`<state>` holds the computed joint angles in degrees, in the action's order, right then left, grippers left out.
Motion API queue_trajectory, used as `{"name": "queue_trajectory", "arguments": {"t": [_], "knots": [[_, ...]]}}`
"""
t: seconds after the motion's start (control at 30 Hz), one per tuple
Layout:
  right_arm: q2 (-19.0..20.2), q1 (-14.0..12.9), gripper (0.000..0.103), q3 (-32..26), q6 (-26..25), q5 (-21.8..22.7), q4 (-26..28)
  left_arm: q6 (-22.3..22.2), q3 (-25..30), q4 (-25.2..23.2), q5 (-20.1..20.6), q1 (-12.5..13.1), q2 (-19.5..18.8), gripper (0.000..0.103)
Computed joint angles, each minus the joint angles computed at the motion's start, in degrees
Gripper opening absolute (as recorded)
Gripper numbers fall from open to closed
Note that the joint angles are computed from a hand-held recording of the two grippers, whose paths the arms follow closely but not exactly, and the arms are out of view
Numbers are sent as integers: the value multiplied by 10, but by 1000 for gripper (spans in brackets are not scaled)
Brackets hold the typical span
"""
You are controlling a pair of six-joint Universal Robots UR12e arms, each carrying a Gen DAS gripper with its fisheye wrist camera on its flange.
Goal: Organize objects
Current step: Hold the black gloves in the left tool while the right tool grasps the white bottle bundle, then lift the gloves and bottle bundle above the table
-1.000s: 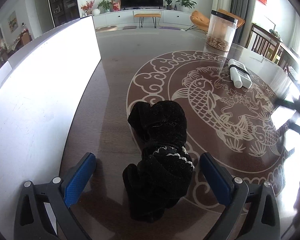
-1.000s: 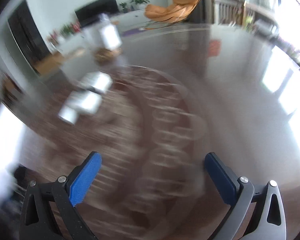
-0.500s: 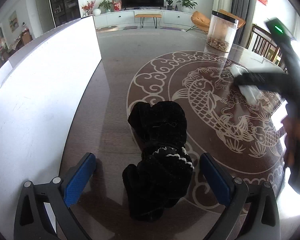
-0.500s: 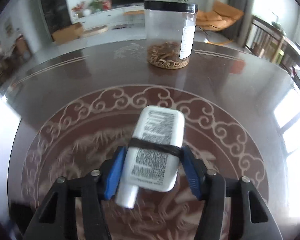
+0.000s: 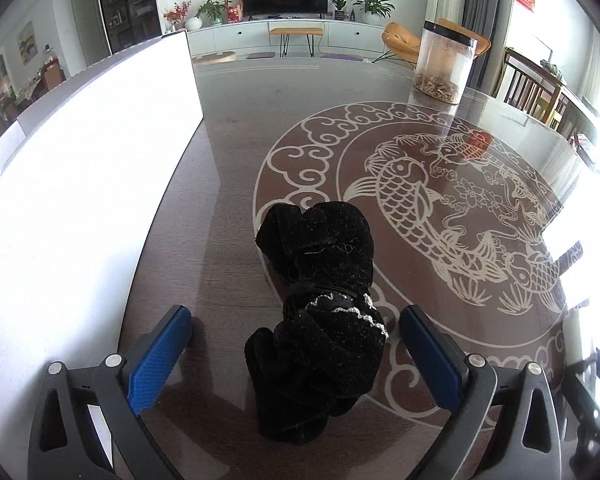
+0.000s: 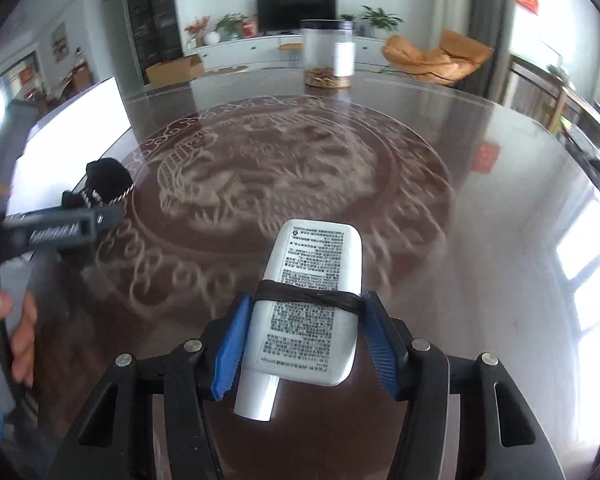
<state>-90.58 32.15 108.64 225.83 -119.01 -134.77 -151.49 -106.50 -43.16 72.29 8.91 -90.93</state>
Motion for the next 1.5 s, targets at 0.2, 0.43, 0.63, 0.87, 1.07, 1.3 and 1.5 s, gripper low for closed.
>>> {"name": "queue_trajectory", "arguments": {"t": [0.2, 0.43, 0.63, 0.87, 1.07, 1.3, 1.5], "knots": [[8, 2, 70, -15, 9, -17, 37, -1, 0, 1, 1, -1, 0, 103], [5, 0, 81, -13, 22, -7, 39, -1, 0, 0, 1, 0, 1, 103], [4, -2, 84, -11, 22, -2, 32, 1, 0, -1, -1, 0, 0, 103], [3, -4, 86, -9, 21, 2, 25, 1, -1, 0, -1, 0, 0, 103], [3, -5, 87, -9, 20, 2, 25, 1, -1, 0, -1, 0, 0, 103], [4, -5, 87, -9, 20, 2, 25, 0, -1, 0, -1, 0, 0, 103], [3, -5, 88, -9, 19, 3, 23, 26, -19, 23, -33, 8, 15, 41]]}}
